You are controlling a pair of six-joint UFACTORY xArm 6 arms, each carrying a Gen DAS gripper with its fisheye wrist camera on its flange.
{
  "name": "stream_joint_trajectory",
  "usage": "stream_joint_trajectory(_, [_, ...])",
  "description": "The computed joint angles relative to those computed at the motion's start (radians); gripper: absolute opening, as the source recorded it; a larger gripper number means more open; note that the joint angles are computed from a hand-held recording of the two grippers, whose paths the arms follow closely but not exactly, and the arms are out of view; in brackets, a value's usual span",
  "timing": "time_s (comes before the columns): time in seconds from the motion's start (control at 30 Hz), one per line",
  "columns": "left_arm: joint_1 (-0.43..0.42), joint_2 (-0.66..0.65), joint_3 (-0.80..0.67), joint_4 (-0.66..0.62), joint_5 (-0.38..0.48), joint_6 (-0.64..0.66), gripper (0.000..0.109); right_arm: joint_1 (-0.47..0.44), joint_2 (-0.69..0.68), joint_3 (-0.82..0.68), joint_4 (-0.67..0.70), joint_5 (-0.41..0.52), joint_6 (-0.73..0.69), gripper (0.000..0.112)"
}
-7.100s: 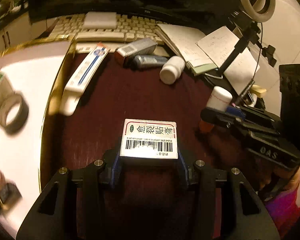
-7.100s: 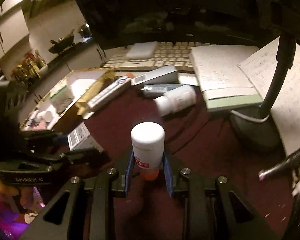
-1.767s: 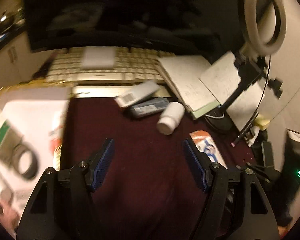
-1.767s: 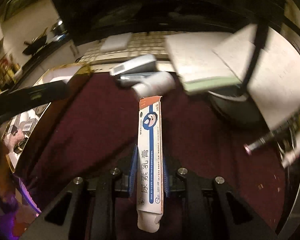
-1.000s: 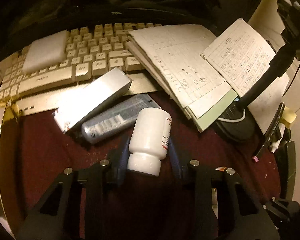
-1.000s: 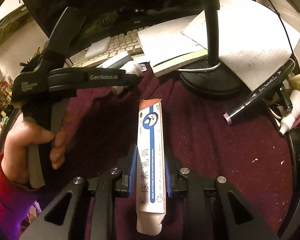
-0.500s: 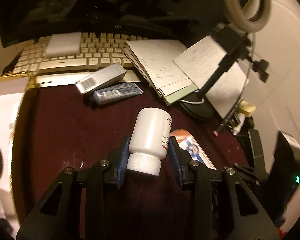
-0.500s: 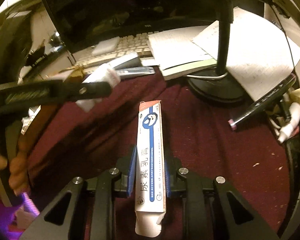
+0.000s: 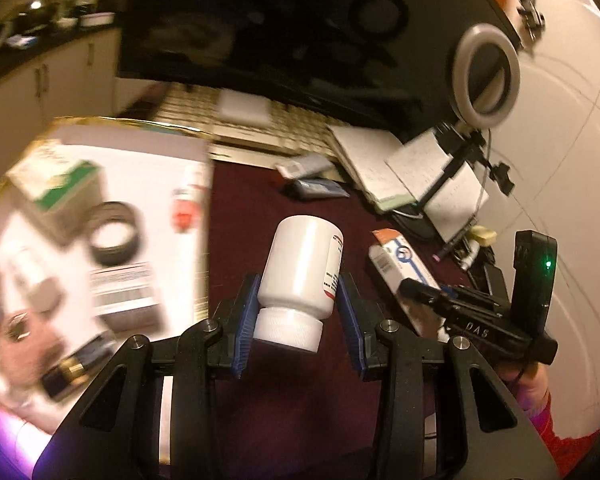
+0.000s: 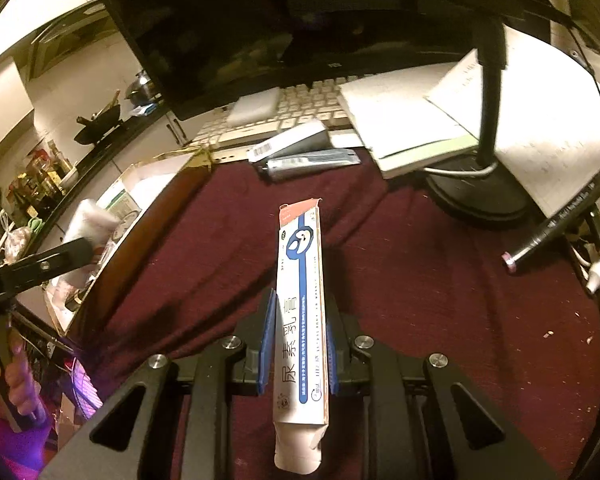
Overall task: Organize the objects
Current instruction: 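Carry the pill bottle and cream tube box over the tray with both tools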
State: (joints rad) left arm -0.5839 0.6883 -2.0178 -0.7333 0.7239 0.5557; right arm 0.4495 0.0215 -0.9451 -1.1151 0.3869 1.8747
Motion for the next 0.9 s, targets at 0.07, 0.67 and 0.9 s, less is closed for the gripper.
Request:
stream_joint_trajectory(0.07, [0.014,-0.037,0.056,-0.012,-0.032,0.005,0.038,0.002,0.018,-0.020,-0.004,-0.008,-0.005,0.020])
stream_joint_trajectory(0.67, [0.097,-0.079,0.157,-0.021,-0.087,-0.007,0.038,0.052,0.143,-0.190,0.126,0.021,-0.202,0.020])
stream_joint_trajectory(0.9, [0.098,-0.077,0.164,0.012,-0.067,-0.002,0.038,0.064,0.170,-0.238,0.170,0.042,-0.270,0.020])
